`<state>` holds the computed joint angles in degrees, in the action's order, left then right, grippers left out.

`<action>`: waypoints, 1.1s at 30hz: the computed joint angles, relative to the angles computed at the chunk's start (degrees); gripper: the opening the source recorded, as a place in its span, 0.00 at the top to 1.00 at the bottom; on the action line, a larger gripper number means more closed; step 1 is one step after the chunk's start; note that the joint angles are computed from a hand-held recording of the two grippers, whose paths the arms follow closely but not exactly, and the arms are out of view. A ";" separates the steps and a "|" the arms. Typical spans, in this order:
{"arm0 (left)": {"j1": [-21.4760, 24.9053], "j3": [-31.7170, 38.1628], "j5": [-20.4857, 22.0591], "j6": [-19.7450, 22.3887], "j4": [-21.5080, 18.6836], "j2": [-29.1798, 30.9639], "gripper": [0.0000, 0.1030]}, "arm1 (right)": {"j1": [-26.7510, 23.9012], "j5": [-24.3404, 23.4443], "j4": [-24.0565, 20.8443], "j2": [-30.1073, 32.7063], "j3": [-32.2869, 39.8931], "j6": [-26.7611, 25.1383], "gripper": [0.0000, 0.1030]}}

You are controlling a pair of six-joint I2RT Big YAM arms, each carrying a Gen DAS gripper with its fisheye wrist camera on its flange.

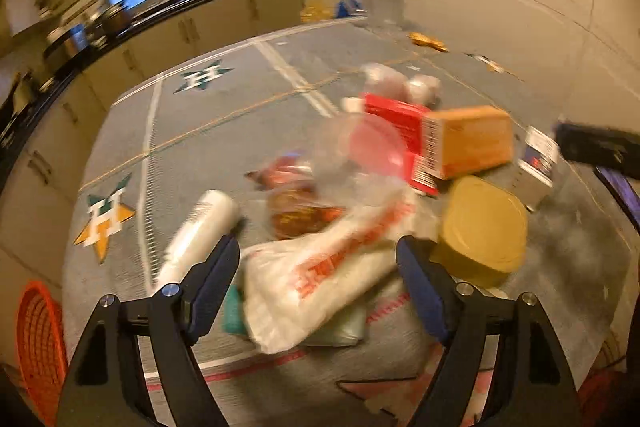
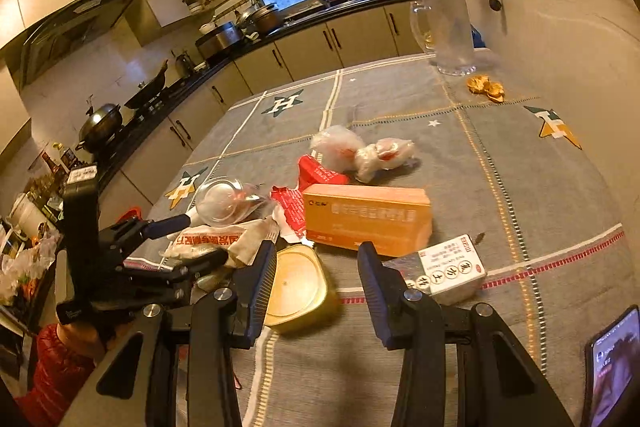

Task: Collect trash
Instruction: 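Grasp the white-and-red printed bag with the left gripper while the right gripper grasps the yellow lid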

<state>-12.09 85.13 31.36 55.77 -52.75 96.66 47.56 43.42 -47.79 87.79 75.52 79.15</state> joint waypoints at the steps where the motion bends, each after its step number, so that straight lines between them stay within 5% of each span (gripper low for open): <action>1: -0.11 -1.00 0.19 1.19 -0.05 -0.71 0.24 | 0.05 -0.06 0.15 -0.09 -0.28 0.05 0.55; 5: 0.21 -2.53 3.62 9.13 -7.18 -2.62 0.27 | -0.16 -1.14 1.05 0.09 -0.78 -0.38 0.55; 7: 0.36 -3.69 4.47 11.18 -7.73 -3.87 0.27 | -0.24 -1.39 1.66 0.12 -1.17 -0.40 0.55; 14: -2.52 -6.37 -2.07 3.82 3.27 -4.13 0.27 | -0.27 -1.92 2.53 -0.35 -2.28 0.35 0.55; 18: -2.95 -4.15 -3.53 3.23 2.69 -1.71 0.27 | -0.15 -2.05 2.32 -0.31 -2.38 0.36 0.53; 19: -3.08 -3.77 -3.71 2.92 2.65 -1.26 0.32 | -0.14 -2.22 2.49 -0.29 -2.47 0.35 0.53; 20: -3.19 -3.63 -3.97 2.44 2.72 -1.02 0.48 | -0.12 -2.34 2.63 -0.24 -2.54 0.42 0.53; 25: -3.01 -4.58 -4.04 0.51 3.87 -1.66 0.58 | 0.04 -3.00 2.33 0.51 -1.92 -0.31 0.51; 33: 2.18 -3.83 5.57 -1.70 -2.08 -4.15 0.60 | -0.04 -3.92 0.52 4.15 1.96 -5.74 0.34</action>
<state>-9.91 81.30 36.93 54.07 -54.84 92.51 47.52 39.50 -47.28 91.94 77.49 73.41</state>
